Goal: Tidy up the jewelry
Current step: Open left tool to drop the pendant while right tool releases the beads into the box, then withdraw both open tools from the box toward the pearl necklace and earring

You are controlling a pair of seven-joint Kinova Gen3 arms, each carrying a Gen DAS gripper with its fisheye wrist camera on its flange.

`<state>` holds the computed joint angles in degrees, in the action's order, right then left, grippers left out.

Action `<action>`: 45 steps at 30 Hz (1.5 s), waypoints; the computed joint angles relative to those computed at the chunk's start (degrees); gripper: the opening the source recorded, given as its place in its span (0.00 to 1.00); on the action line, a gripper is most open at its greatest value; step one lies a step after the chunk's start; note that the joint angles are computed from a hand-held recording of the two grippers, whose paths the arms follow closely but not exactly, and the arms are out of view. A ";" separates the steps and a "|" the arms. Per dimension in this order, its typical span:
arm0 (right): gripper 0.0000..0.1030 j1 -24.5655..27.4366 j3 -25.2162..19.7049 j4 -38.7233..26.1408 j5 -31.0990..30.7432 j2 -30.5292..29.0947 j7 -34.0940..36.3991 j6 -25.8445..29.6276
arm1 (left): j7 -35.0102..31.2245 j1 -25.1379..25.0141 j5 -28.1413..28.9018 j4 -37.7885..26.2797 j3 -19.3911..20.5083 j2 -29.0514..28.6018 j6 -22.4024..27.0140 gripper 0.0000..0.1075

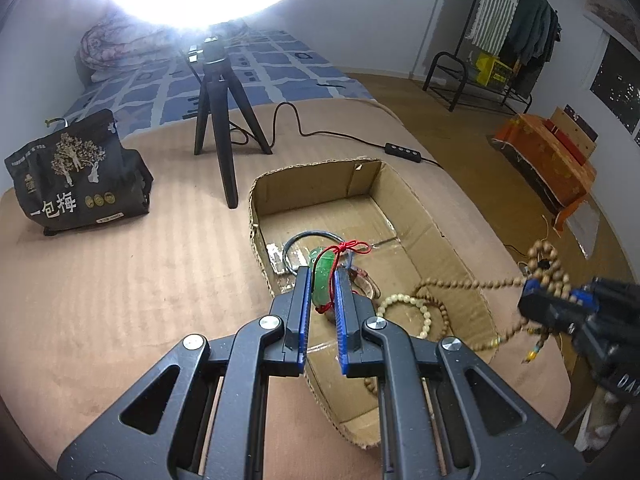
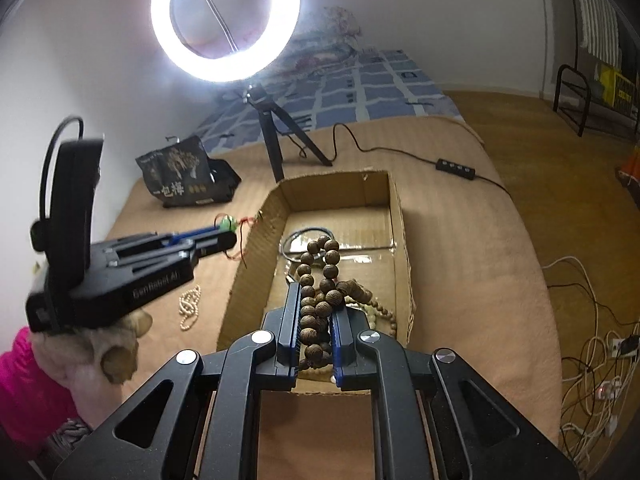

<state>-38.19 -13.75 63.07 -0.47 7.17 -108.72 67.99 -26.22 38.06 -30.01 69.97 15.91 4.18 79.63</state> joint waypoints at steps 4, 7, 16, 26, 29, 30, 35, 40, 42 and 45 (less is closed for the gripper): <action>0.10 -0.07 -0.01 0.15 -0.40 0.71 0.20 0.44 | -0.35 -0.40 0.39 -0.38 -0.52 0.73 -0.31 0.09; 0.11 -0.37 0.02 0.20 -0.25 1.20 0.32 0.78 | -0.54 -0.45 0.62 -0.49 -0.89 1.17 -0.57 0.09; 0.14 -1.46 0.37 -0.02 1.40 2.25 -0.51 1.66 | -1.19 0.03 0.20 -1.35 -1.95 2.37 -0.08 0.09; 0.58 -2.90 0.45 0.85 4.58 1.78 -1.73 1.29 | -0.94 1.52 -2.73 -2.33 -2.45 3.20 1.58 0.60; 0.64 -3.58 0.42 1.04 6.51 1.56 -2.87 1.29 | -0.75 1.38 -2.51 -2.22 -2.63 3.07 1.29 0.66; 0.65 -3.72 0.41 0.89 6.98 1.64 -3.14 1.50 | -0.86 1.36 -2.40 -2.49 -2.64 3.23 1.61 0.66; 0.66 -4.64 0.53 -0.07 9.03 2.26 -4.39 2.95 | -1.21 1.37 -2.11 -2.62 -2.69 3.12 1.85 0.66; 0.66 -4.89 0.48 -0.27 9.30 2.23 -4.48 2.99 | -1.03 1.63 -2.39 -2.96 -2.57 2.89 2.62 0.67; 0.66 -5.19 0.43 -0.47 9.70 2.17 -4.67 3.15 | -0.80 1.85 -2.75 -3.15 -2.44 2.73 3.20 0.67; 0.66 -5.64 0.34 -0.72 10.37 2.03 -4.88 3.33 | -0.66 2.12 -3.43 -3.33 -2.12 2.22 4.19 0.67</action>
